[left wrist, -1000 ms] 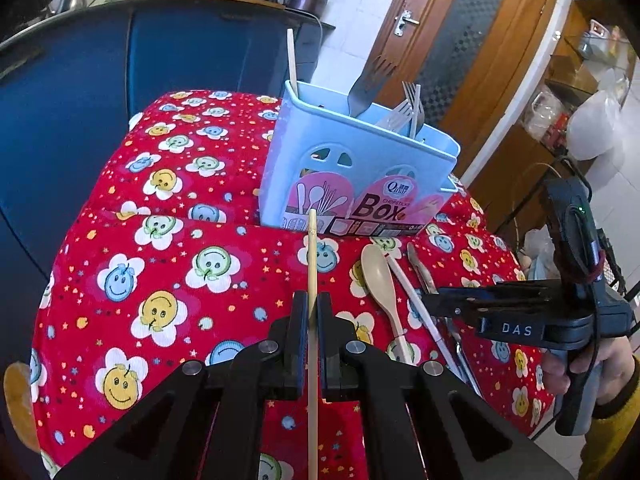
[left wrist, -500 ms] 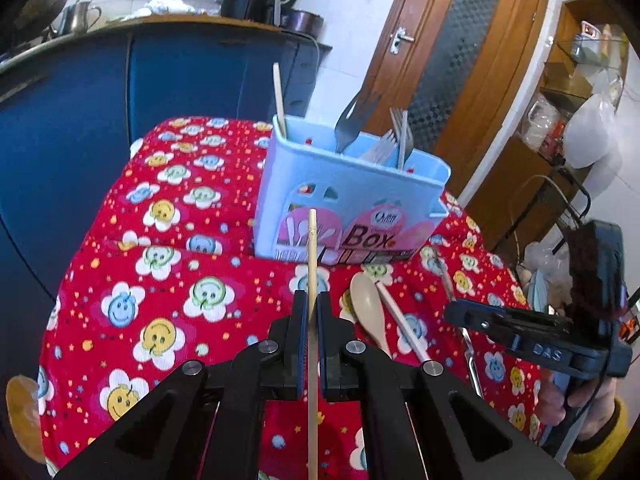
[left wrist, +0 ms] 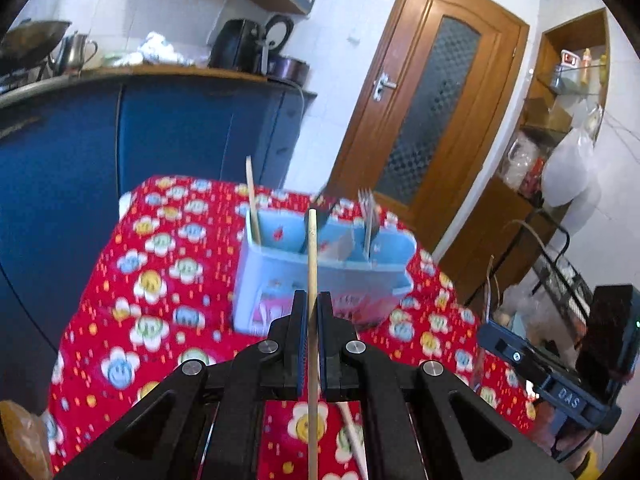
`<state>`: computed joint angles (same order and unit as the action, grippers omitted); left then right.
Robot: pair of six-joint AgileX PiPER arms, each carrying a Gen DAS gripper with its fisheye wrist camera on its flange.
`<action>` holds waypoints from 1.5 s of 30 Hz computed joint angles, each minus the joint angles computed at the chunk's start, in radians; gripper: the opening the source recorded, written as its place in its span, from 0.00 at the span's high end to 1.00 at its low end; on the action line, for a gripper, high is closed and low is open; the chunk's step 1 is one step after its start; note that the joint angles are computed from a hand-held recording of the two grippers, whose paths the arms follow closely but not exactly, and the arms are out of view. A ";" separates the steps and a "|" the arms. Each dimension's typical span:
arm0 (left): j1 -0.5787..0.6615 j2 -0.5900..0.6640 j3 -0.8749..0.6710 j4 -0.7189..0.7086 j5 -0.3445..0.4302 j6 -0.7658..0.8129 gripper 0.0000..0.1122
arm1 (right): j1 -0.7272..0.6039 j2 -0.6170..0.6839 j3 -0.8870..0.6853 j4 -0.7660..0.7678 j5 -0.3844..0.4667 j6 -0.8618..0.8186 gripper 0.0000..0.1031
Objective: Organize utensils
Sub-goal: 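Lift the chopstick with the left tool while the right carries the knife to the caddy, then open the left tool over the caddy while the right tool releases the knife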
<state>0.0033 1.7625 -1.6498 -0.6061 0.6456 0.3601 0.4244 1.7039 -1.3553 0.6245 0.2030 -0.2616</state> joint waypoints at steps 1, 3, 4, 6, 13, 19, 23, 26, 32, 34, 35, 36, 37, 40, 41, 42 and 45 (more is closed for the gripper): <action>-0.001 0.010 -0.027 0.005 0.000 -0.009 0.96 | 0.001 -0.003 -0.008 -0.059 -0.005 0.051 0.78; -0.003 0.031 -0.082 0.016 -0.007 -0.026 0.96 | -0.005 -0.001 -0.027 -0.057 -0.007 0.040 0.78; -0.004 0.043 -0.107 0.021 -0.007 -0.033 0.96 | -0.009 0.003 -0.042 -0.058 -0.007 0.039 0.78; -0.008 0.075 -0.178 0.041 -0.004 -0.059 0.96 | -0.017 0.012 -0.068 -0.058 -0.010 0.037 0.78; -0.030 0.225 -0.441 0.067 -0.046 -0.112 0.96 | -0.036 0.083 -0.213 -0.192 -0.001 0.143 0.78; -0.047 0.384 -0.662 0.166 -0.108 -0.227 0.96 | -0.063 0.185 -0.379 -0.184 0.060 0.130 0.77; -0.053 0.427 -0.667 0.189 -0.222 -0.226 0.96 | -0.069 0.248 -0.493 -0.234 0.089 0.169 0.77; -0.050 0.476 -0.713 0.246 -0.238 -0.291 0.96 | -0.064 0.295 -0.575 -0.338 0.074 0.251 0.77; -0.038 0.507 -0.697 0.258 -0.287 -0.324 0.96 | -0.044 0.438 -0.798 -0.656 0.100 0.530 0.77; -0.039 0.504 -0.672 0.272 -0.313 -0.335 0.96 | -0.037 0.484 -0.853 -0.759 0.094 0.620 0.77; -0.039 0.501 -0.660 0.270 -0.323 -0.330 0.96 | -0.033 0.498 -0.866 -0.809 0.090 0.660 0.77; -0.041 0.500 -0.649 0.283 -0.329 -0.336 0.96 | -0.028 0.518 -0.887 -0.872 0.093 0.710 0.77; -0.045 0.493 -0.630 0.296 -0.339 -0.342 0.96 | -0.025 0.533 -0.904 -0.898 0.100 0.727 0.77; -0.054 0.471 -0.566 0.300 -0.368 -0.317 0.96 | -0.021 0.560 -0.921 -0.899 0.121 0.709 0.77; -0.058 0.463 -0.545 0.308 -0.379 -0.314 0.96 | -0.021 0.560 -0.911 -0.885 0.123 0.691 0.77; -0.063 0.454 -0.525 0.327 -0.388 -0.322 0.96 | -0.020 0.559 -0.901 -0.874 0.124 0.679 0.77; -0.073 0.425 -0.460 0.339 -0.423 -0.316 0.93 | -0.026 0.561 -0.894 -0.782 0.143 0.592 0.77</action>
<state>-0.0693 2.1878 -2.1101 -0.2669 0.2229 0.0444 0.3988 2.2653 -2.2491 -0.1575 0.3463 0.3302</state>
